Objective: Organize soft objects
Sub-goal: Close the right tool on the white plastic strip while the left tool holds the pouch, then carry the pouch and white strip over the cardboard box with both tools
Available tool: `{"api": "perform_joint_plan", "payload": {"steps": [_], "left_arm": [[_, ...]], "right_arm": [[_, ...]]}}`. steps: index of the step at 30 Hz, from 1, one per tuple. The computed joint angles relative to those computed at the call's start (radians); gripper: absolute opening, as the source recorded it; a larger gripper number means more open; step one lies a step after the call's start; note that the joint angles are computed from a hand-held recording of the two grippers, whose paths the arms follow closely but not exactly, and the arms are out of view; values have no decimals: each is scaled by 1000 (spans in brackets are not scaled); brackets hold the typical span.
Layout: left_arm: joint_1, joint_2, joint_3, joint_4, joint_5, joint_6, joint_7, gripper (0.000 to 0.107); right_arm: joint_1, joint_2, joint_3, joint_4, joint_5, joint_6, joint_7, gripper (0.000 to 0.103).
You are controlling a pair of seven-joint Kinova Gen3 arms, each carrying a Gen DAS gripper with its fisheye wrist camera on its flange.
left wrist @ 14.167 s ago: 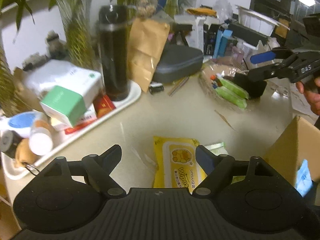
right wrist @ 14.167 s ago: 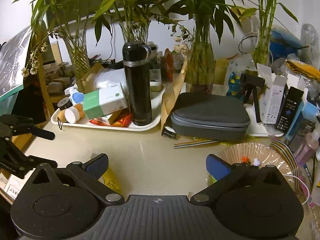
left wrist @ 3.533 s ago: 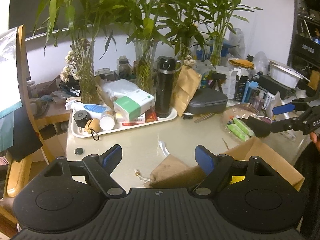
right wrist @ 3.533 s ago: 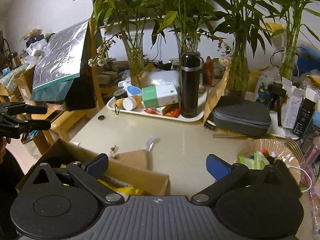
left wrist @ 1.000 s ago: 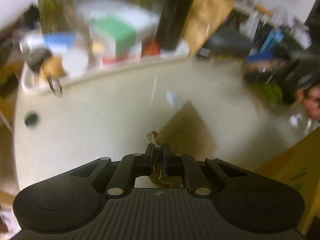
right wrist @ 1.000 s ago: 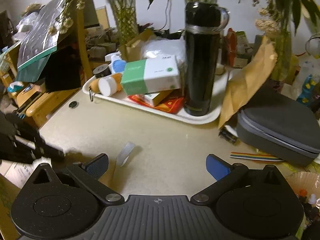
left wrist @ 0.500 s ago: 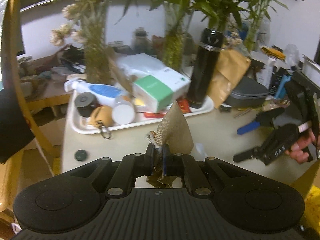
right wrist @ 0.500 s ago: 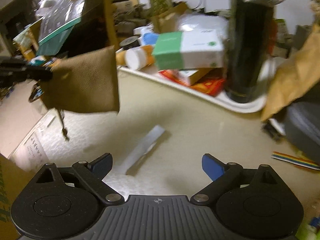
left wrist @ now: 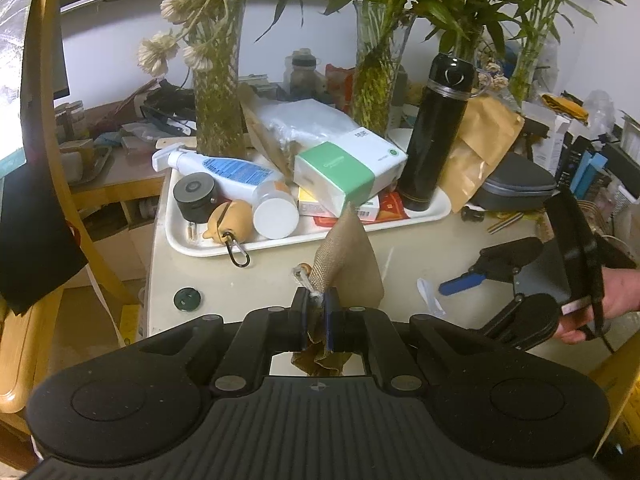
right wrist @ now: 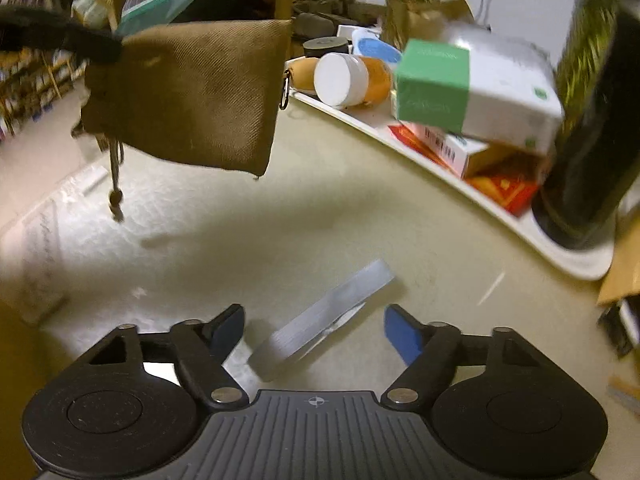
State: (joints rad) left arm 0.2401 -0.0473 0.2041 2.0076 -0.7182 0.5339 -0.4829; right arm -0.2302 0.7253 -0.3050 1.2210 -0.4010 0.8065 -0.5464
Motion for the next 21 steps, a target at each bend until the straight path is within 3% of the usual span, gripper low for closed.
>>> {"api": "perform_joint_plan", "payload": {"steps": [4, 9, 10, 21], "left_arm": [[0, 3, 0, -2, -1, 2, 0, 9], [7, 9, 0, -7, -5, 0, 2, 9], [9, 10, -1, -7, -6, 0, 2, 9], [20, 14, -4, -8, -21, -8, 17, 9]], "right_arm": [[5, -11, -1, 10, -6, -16, 6, 22], [-3, -28, 18, 27, 17, -45, -22, 16], [-6, -23, 23, 13, 23, -37, -32, 9], [54, -57, 7, -8, -27, -13, -63, 6]]}}
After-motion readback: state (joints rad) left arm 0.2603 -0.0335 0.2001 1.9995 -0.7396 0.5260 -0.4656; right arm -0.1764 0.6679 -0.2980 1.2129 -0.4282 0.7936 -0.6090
